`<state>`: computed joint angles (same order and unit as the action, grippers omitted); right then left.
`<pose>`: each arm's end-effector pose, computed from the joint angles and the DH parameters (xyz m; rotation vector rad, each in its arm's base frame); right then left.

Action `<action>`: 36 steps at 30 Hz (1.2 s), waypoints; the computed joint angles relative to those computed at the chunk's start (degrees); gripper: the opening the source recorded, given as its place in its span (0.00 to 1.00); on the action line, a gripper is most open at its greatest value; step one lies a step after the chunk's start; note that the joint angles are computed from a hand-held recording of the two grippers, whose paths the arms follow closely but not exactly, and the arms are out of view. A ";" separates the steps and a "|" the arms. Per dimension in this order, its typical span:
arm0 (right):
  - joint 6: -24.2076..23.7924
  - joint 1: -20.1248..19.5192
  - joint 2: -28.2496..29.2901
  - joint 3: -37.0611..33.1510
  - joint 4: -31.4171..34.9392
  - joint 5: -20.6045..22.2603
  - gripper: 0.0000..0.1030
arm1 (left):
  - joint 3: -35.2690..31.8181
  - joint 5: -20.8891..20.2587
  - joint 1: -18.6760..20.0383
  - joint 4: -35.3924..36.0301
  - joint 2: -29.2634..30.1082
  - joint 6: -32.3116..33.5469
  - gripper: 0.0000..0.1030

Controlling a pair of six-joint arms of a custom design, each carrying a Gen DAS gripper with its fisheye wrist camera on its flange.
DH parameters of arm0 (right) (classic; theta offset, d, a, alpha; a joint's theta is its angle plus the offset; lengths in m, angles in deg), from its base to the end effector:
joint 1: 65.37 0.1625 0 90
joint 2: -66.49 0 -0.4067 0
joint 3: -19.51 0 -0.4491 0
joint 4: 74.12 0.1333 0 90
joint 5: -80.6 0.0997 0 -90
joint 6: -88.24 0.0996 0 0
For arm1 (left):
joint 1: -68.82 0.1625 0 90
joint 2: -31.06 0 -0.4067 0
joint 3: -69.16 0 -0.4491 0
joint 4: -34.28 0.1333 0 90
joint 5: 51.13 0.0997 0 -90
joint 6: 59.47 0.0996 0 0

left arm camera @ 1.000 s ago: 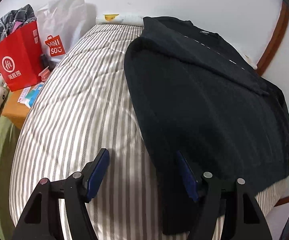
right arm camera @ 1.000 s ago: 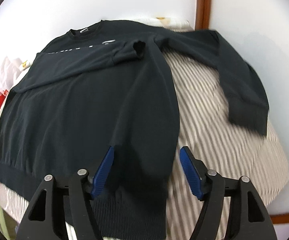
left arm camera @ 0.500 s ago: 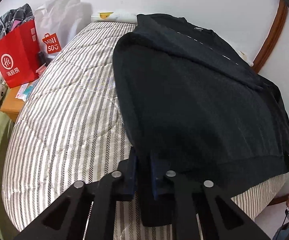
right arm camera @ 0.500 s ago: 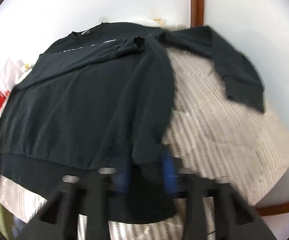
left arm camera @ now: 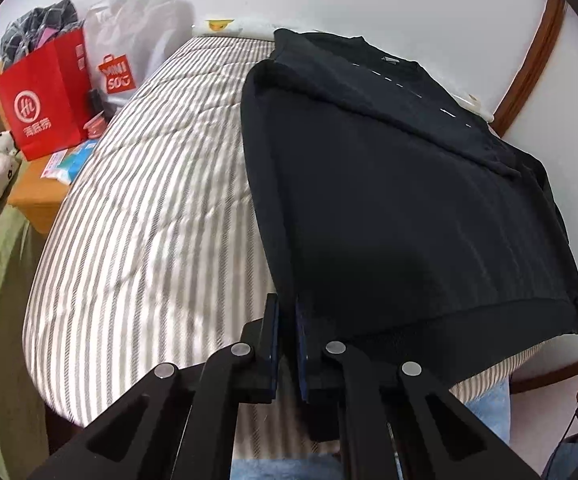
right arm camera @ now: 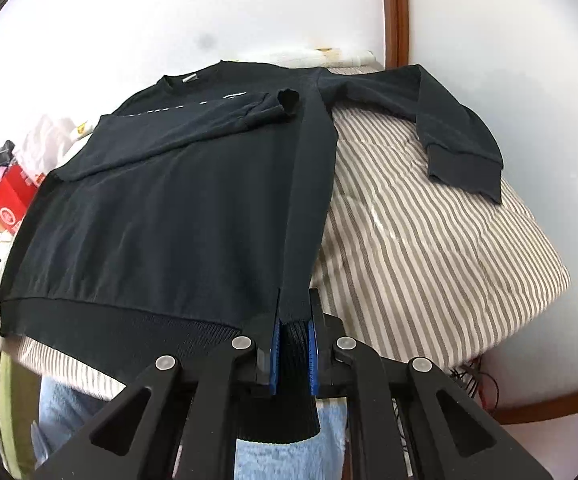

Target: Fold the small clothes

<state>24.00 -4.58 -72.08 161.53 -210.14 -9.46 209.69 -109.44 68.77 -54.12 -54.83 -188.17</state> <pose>-0.0224 -0.3130 0.3987 0.7573 -2.4014 0.6715 -0.2742 -0.1854 0.0719 -0.4132 2.1865 -0.9791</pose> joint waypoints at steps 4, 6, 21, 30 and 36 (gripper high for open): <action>0.19 3.21 2.72 0.40 -3.89 -5.06 0.20 | -0.17 0.53 -0.72 2.00 -0.84 -0.28 0.10; 1.08 4.23 3.43 0.10 -5.26 -5.18 0.25 | -0.31 1.23 -0.57 2.75 -1.53 -0.71 0.14; 17.23 35.64 36.74 -9.61 -20.43 -11.67 0.50 | -6.87 12.93 12.63 17.38 -5.09 4.97 0.56; 21.24 46.49 62.54 -21.13 -26.58 -16.18 0.50 | -9.01 19.68 23.44 18.23 -4.56 13.72 0.56; 22.61 49.99 76.91 -31.55 -24.79 -15.43 0.50 | -7.63 23.09 27.81 13.03 -5.53 21.45 0.56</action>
